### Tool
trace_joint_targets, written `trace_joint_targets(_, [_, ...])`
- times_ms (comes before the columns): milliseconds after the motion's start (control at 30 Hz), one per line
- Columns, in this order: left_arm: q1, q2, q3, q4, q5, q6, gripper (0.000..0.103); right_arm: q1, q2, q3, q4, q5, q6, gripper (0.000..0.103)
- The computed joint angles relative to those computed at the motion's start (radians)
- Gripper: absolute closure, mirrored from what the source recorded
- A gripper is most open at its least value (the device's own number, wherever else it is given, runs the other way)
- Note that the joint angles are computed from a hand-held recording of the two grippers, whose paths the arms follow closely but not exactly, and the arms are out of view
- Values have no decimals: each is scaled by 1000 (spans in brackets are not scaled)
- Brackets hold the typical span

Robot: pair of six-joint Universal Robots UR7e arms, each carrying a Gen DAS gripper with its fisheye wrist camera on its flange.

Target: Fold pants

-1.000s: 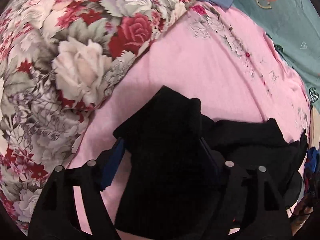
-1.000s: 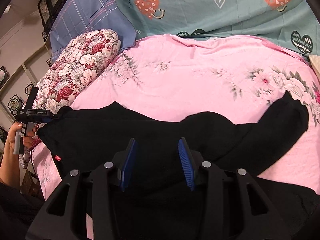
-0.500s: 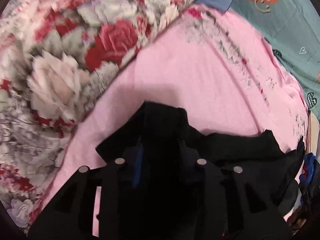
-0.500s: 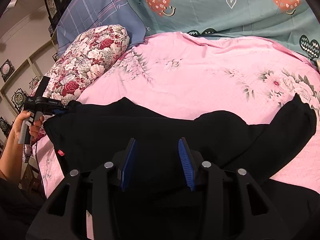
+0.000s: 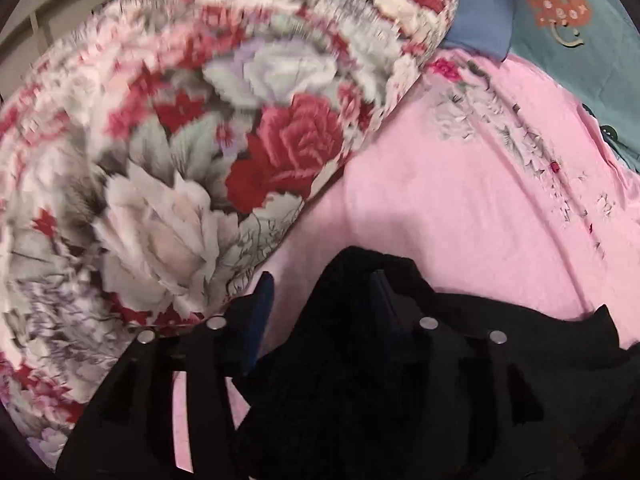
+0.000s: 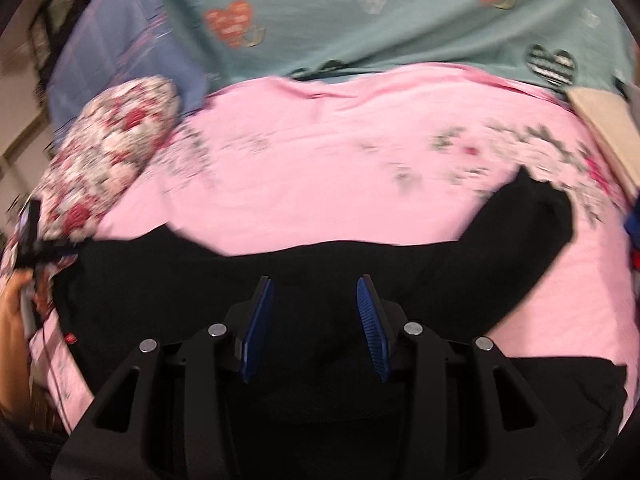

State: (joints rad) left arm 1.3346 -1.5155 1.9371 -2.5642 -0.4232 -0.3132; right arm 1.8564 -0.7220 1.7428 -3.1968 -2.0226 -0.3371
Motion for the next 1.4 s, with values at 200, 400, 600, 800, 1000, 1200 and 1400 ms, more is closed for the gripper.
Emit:
trace_joint_targets(200, [-131, -101, 87, 110, 149, -28, 15, -72, -30, -62, -8, -73, 129, 51])
trace_joint_targets(400, [-293, -228, 219, 159, 182, -82, 4, -89, 55, -255, 123, -157, 142, 51])
trace_joint_targets(600, [-277, -180, 262, 284, 80, -166, 4, -91, 204, -506, 344, -229, 192, 51])
trace_joint_targets(800, [-190, -115, 217, 487, 76, -291, 4, -73, 293, -609, 361, -421, 180, 100])
trace_joint_targets(1000, [-167, -128, 206, 425, 44, -216, 4, -83, 85, -327, 108, -312, 188, 101])
trace_joint_targets(1200, [-165, -131, 204, 416, 37, -189, 4, -91, -234, 99, -137, -170, 252, 101])
trace_joint_targets(1400, [-168, -136, 204, 405, 32, -173, 4, -195, -398, 337, -119, -113, 356, 101])
